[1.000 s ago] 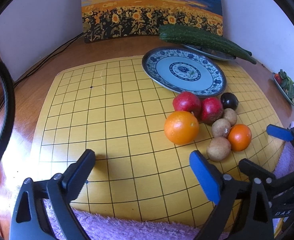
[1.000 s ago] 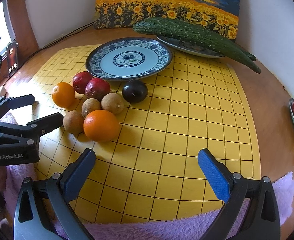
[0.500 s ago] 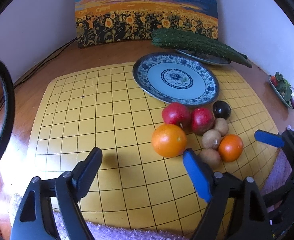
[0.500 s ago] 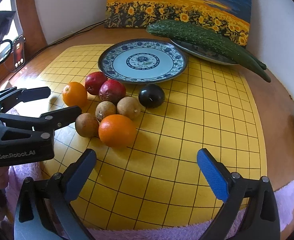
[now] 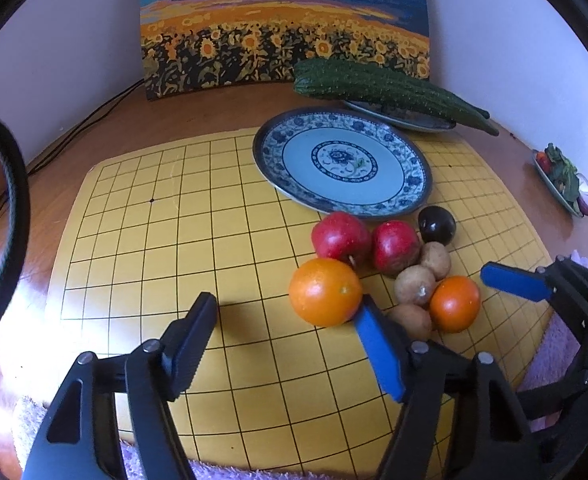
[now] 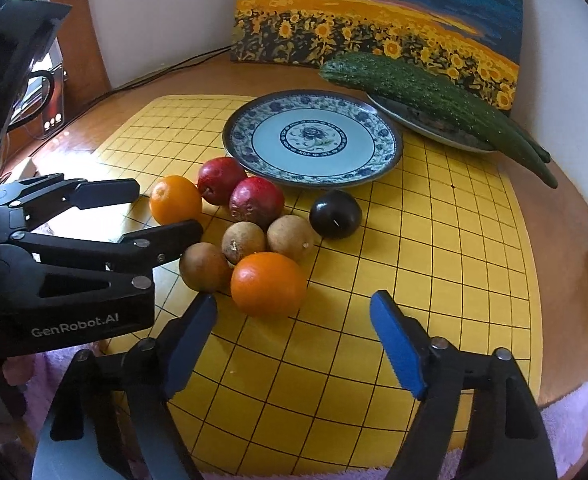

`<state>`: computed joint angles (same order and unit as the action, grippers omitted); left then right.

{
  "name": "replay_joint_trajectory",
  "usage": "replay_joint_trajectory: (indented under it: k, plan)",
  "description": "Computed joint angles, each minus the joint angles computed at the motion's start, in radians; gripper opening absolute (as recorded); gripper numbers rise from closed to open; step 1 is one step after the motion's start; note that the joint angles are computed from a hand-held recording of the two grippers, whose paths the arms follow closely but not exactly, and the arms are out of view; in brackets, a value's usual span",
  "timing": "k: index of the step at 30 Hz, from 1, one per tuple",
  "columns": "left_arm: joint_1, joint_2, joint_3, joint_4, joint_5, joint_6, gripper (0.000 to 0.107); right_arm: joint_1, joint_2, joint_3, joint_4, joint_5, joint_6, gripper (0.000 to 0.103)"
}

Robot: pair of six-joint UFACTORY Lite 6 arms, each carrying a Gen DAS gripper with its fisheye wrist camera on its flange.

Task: Organize fruits
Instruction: 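Move both tools forward toward the two oranges in the fruit cluster, then close the left tool on the large orange while the right tool grasps the small orange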

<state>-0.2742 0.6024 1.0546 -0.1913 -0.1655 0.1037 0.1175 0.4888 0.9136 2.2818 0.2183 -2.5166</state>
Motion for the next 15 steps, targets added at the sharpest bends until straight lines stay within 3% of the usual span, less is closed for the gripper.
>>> replay_joint_trajectory:
  k: [5, 15]
  plan:
    - [0.001, -0.002, -0.002, 0.043, -0.005, -0.042, 0.069, -0.006, -0.005, -0.01, 0.06, 0.017, -0.045, 0.065]
    - [-0.007, -0.016, -0.017, 0.137, -0.04, -0.111, 0.06, -0.03, -0.001, -0.003, -0.079, 0.063, 0.099, 0.049]
